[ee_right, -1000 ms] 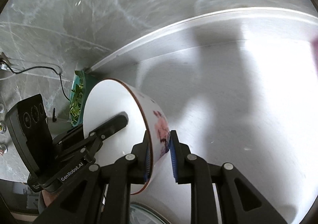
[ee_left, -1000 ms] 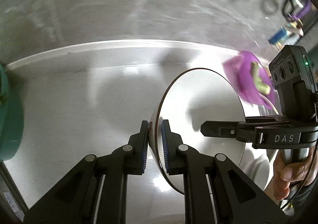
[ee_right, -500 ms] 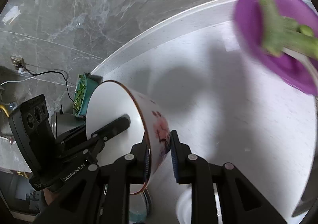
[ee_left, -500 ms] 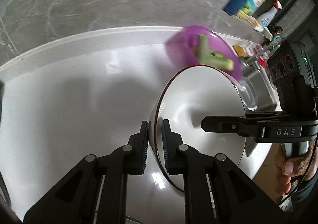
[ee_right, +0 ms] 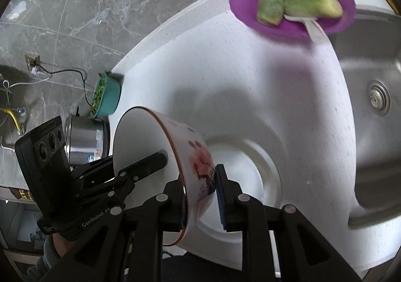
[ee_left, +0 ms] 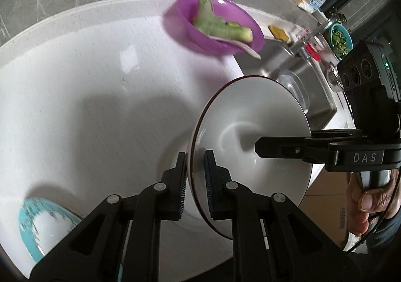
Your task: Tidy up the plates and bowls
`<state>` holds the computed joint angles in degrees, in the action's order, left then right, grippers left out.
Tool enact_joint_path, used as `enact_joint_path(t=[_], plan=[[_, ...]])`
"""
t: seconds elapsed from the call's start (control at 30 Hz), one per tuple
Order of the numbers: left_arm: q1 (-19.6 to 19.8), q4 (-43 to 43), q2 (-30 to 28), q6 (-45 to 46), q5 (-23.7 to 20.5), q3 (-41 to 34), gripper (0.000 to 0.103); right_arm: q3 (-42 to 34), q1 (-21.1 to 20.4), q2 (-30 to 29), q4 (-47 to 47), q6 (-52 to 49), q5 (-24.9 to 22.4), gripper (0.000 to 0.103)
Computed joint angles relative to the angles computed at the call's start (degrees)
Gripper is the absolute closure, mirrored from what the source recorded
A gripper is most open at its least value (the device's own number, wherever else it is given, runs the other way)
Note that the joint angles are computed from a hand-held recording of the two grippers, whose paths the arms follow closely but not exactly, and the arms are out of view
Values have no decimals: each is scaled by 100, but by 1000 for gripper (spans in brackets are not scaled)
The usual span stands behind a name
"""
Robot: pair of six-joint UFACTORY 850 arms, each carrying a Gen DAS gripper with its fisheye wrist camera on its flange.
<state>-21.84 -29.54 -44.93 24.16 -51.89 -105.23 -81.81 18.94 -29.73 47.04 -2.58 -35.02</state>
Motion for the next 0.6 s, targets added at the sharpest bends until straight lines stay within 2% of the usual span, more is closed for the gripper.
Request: enact_joint_path(t=[0.3,0.6], plan=[[-106,-154,513,-18,309,1130,90,533,37,203,185,-170,-61,79],[-166,-8,422,-208,575,1225,89,349,132,-14,-228,91,-122,79]])
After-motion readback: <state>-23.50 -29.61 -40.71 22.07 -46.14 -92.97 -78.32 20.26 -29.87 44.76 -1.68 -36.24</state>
